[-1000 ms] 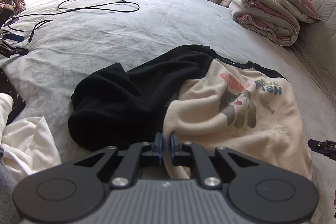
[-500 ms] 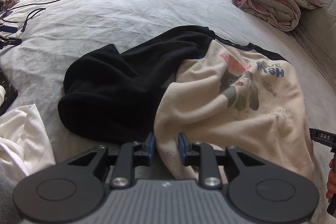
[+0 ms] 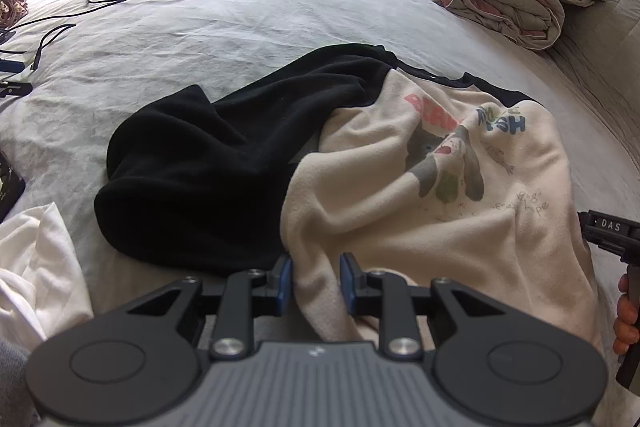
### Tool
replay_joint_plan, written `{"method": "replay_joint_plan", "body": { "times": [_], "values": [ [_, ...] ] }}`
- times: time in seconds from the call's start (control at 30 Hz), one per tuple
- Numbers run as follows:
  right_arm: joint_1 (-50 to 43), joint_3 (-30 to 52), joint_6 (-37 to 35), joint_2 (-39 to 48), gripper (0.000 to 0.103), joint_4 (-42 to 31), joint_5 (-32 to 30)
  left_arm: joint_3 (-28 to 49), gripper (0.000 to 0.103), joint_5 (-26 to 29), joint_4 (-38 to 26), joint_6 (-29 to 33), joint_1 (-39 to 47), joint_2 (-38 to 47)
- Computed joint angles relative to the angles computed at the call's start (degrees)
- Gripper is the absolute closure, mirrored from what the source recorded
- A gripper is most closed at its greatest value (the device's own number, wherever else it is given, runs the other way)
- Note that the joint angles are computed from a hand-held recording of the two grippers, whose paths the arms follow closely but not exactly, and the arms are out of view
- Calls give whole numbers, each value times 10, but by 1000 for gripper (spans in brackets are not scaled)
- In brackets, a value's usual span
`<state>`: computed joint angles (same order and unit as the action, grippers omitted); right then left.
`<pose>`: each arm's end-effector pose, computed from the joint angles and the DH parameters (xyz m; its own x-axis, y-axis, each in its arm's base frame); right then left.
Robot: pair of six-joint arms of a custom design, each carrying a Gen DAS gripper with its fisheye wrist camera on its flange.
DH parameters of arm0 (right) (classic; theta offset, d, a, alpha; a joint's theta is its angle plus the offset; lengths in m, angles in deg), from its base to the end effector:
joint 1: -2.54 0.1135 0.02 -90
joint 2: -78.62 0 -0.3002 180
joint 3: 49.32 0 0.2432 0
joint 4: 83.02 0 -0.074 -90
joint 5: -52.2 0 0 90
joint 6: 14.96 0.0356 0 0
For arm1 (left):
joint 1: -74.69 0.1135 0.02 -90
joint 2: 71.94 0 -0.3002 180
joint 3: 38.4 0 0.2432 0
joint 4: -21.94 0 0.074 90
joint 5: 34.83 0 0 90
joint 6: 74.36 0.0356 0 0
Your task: Fold clothes
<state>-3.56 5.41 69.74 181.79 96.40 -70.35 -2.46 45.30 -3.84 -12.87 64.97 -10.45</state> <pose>0.3182 -0.0147 0.1453 -0.7233 -0.0010 -0.6905 -0.3295 0.8793 0.3439 0.1630 -0.0217 0.1872 -0.7052 -0.3563 -0.6129 -0.3139 0.9321 -0.1806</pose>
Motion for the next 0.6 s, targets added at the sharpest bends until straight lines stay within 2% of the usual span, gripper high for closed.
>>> {"method": "replay_joint_plan", "body": {
  "times": [0.17,0.33,0.43,0.5,0.6],
  "values": [
    [-24,5,-15,-27,70,-13,-96,-2,78,8,8,5,9,-5],
    [-46,15,29,-21,69,21,-100,0,79,14,15,10,15,0],
    [-50,30,49,-5,69,21,-42,2,78,15,18,12,16,5],
    [-40,36,46,4,69,17,29,2,79,16,19,13,16,8],
    [-24,40,33,25,69,34,87,3,78,17,22,13,16,14]
  ]
}}
